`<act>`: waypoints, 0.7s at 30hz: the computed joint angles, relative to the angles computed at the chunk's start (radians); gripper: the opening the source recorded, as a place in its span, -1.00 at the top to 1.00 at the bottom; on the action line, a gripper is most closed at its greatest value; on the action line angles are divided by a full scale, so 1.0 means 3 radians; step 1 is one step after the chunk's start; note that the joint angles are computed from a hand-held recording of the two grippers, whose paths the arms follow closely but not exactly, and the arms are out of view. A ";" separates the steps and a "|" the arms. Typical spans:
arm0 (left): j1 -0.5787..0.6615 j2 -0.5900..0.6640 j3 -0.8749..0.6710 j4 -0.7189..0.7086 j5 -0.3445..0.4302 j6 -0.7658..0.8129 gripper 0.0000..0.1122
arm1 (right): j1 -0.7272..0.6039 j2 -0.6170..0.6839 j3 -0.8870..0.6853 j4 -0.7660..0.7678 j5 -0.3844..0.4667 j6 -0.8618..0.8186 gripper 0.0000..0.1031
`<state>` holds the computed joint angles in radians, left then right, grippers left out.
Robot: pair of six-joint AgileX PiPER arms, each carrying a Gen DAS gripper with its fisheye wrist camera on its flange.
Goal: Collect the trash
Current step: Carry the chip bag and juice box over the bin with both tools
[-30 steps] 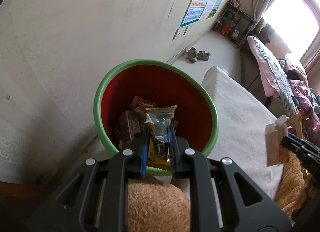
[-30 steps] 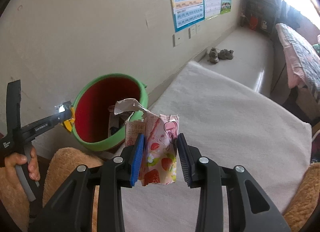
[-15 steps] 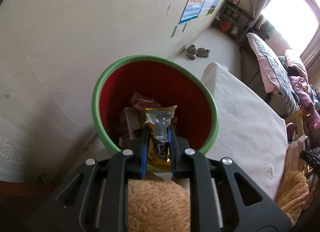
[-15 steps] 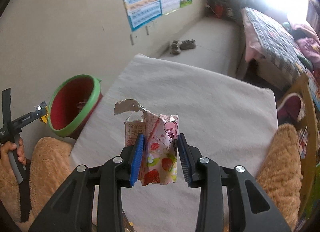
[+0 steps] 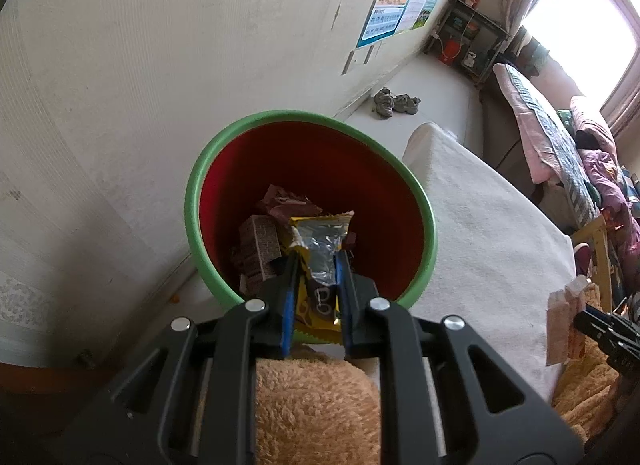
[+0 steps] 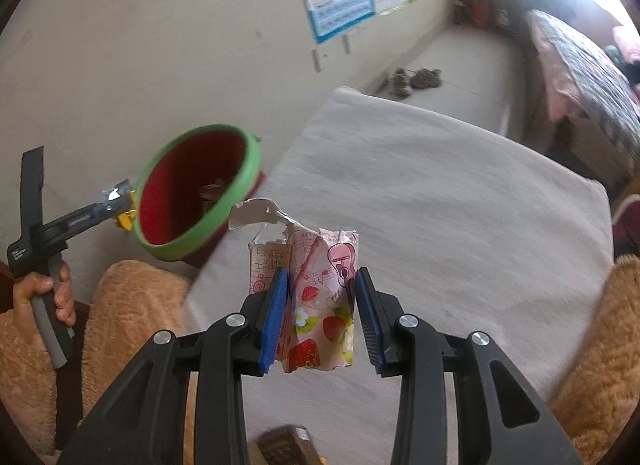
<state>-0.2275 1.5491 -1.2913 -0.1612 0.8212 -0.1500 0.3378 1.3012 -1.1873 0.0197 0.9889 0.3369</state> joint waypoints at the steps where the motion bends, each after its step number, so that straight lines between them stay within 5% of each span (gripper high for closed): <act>1: 0.0006 0.0000 0.0000 -0.0007 -0.0001 -0.0001 0.70 | 0.0060 0.0058 -0.0062 -0.0031 -0.0014 0.0017 0.34; 21: 0.0171 0.0189 -0.0164 -0.0182 0.0010 0.0177 0.70 | 0.0279 0.0969 -0.0892 0.0002 -0.0227 0.0017 0.33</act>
